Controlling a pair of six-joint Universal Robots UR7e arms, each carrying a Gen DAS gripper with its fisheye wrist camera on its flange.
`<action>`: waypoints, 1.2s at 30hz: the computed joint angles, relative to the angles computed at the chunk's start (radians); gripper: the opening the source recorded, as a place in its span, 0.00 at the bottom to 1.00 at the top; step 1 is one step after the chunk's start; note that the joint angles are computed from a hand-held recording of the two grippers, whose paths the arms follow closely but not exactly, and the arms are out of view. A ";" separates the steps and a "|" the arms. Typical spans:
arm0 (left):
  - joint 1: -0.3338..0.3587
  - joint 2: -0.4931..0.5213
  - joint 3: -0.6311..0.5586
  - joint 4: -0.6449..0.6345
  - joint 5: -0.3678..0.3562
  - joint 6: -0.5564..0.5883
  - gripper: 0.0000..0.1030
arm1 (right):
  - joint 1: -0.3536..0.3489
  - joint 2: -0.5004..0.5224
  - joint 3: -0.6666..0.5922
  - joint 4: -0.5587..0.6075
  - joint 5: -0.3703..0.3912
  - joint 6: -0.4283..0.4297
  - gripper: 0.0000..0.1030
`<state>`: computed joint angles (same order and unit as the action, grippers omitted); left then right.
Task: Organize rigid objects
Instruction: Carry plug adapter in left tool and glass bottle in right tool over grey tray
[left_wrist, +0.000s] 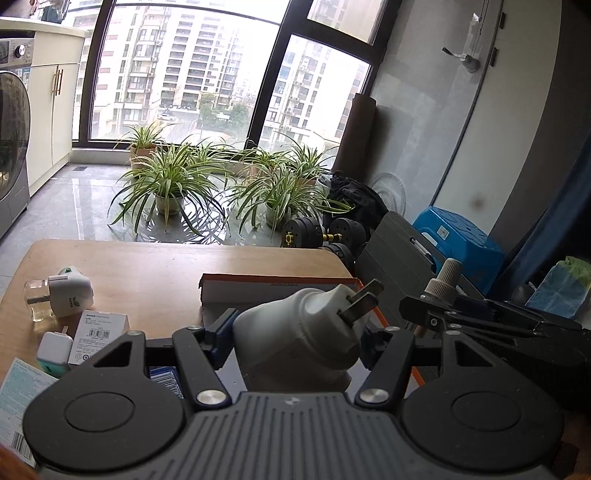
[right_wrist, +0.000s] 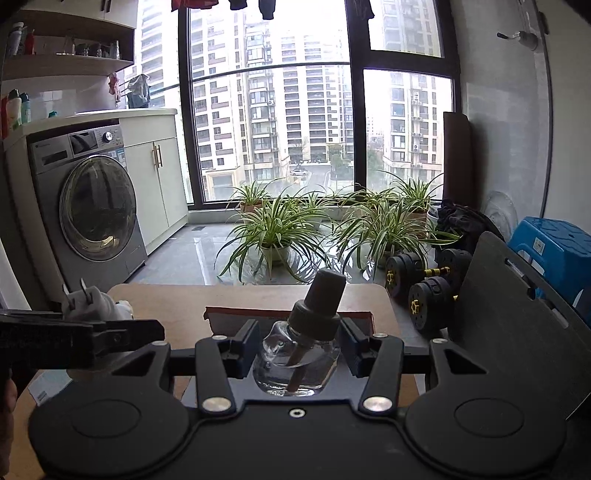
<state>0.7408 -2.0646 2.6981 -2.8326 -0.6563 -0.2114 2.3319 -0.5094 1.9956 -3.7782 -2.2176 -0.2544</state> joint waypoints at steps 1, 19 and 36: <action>0.009 0.015 -0.004 -0.013 -0.003 0.010 0.63 | -0.006 0.004 -0.007 0.006 0.006 -0.001 0.56; 0.116 0.190 -0.044 -0.191 -0.046 0.101 0.63 | -0.057 0.048 -0.101 0.085 0.032 -0.004 0.56; 0.190 0.318 -0.052 -0.325 -0.075 0.146 0.62 | -0.071 0.070 -0.142 0.136 0.028 0.000 0.56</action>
<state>0.9306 -1.7467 2.6460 -3.1580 -0.7309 -0.0658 2.2606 -0.4392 1.8532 -3.6422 -2.1896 -0.2542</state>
